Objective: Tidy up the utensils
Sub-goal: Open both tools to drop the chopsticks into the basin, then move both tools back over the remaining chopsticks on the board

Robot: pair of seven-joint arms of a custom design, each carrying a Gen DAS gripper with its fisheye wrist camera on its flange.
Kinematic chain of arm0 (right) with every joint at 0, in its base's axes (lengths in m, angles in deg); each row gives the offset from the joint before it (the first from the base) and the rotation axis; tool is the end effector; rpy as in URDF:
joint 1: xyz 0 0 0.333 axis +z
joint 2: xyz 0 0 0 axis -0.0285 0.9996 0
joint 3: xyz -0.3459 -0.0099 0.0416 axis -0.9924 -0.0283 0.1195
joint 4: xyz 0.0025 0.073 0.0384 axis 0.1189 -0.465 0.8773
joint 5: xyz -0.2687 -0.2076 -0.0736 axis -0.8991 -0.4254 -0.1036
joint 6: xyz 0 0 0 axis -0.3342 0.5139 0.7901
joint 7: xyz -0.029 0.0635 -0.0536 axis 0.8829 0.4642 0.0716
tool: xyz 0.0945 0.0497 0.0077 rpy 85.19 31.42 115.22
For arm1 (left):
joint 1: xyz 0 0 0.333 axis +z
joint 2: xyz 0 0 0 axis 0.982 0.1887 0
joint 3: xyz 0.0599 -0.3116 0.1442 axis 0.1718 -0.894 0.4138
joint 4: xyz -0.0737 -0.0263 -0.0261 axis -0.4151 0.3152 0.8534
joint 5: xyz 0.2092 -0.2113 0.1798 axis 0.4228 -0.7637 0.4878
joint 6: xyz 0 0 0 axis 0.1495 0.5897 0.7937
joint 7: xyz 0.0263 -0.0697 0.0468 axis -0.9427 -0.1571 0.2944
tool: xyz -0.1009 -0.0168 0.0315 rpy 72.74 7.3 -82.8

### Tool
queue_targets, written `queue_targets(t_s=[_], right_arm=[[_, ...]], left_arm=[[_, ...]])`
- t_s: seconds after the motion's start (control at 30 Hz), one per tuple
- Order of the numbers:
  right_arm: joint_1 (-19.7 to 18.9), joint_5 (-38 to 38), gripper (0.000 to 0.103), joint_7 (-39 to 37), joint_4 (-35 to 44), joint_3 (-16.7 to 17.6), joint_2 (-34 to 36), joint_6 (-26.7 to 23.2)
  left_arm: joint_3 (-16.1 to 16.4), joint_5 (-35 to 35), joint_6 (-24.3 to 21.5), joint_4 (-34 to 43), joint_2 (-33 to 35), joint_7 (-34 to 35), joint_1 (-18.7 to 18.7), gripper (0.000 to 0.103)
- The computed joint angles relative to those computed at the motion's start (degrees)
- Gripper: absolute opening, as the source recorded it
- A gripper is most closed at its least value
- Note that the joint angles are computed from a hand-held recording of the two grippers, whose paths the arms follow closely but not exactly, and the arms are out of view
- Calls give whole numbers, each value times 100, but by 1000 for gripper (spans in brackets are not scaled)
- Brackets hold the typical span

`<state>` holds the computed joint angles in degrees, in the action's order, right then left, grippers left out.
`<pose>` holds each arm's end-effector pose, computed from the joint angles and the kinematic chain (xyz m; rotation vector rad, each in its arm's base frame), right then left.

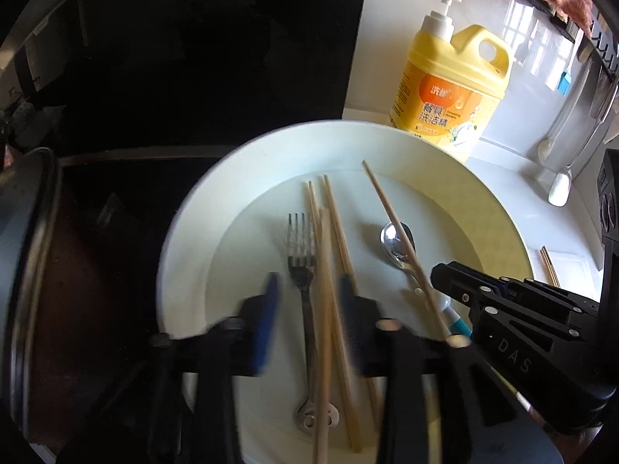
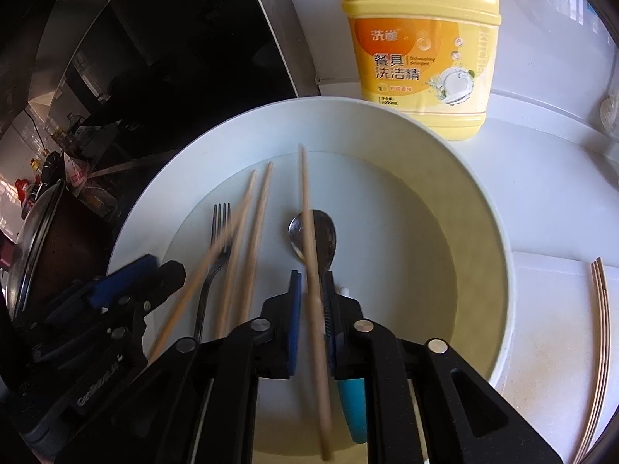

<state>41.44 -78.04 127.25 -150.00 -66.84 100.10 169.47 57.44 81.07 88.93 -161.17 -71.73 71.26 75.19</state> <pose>0.4514 0.3814 0.3922 -1.9419 1.7025 -0.2018 0.4167 -0.1735 0.4345 -1.9078 1.8499 -0.6589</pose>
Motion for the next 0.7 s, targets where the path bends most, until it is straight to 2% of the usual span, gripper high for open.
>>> queue_targets(t_s=[0.03,0.1,0.2,0.33,0.47,0.57,0.63,0.7], right_arm=[[103,-101,13,105,-13,-126,-22,19],[214,-282,15,252,-115,-284,-108,96],[276,-549,28,434,-197,-399,-214,145],[281,-857,28,674,-307,-441,-346,201],[384,-1373,44,1219,-398,-578,-512,131],[281,-1694,49,1511,-563,-482,-710,193],[228,-1974,51,1718,-658,-447,-831,202],[113,-2073,51,1827,-751,-319,-941,190]], left_arm=[[-68,288,-37,-10,-72,-288,94,63],[-137,660,-93,-40,-207,-646,188,66],[-64,409,-192,-121,-338,-440,92,71],[-19,73,-235,-243,-502,-210,50,76],[155,-750,-202,-397,-640,451,-185,77],[187,-1219,-128,-534,-775,786,-276,80],[-84,-1004,-70,-583,-873,593,-8,84],[-214,-912,-79,-598,-941,528,81,85]])
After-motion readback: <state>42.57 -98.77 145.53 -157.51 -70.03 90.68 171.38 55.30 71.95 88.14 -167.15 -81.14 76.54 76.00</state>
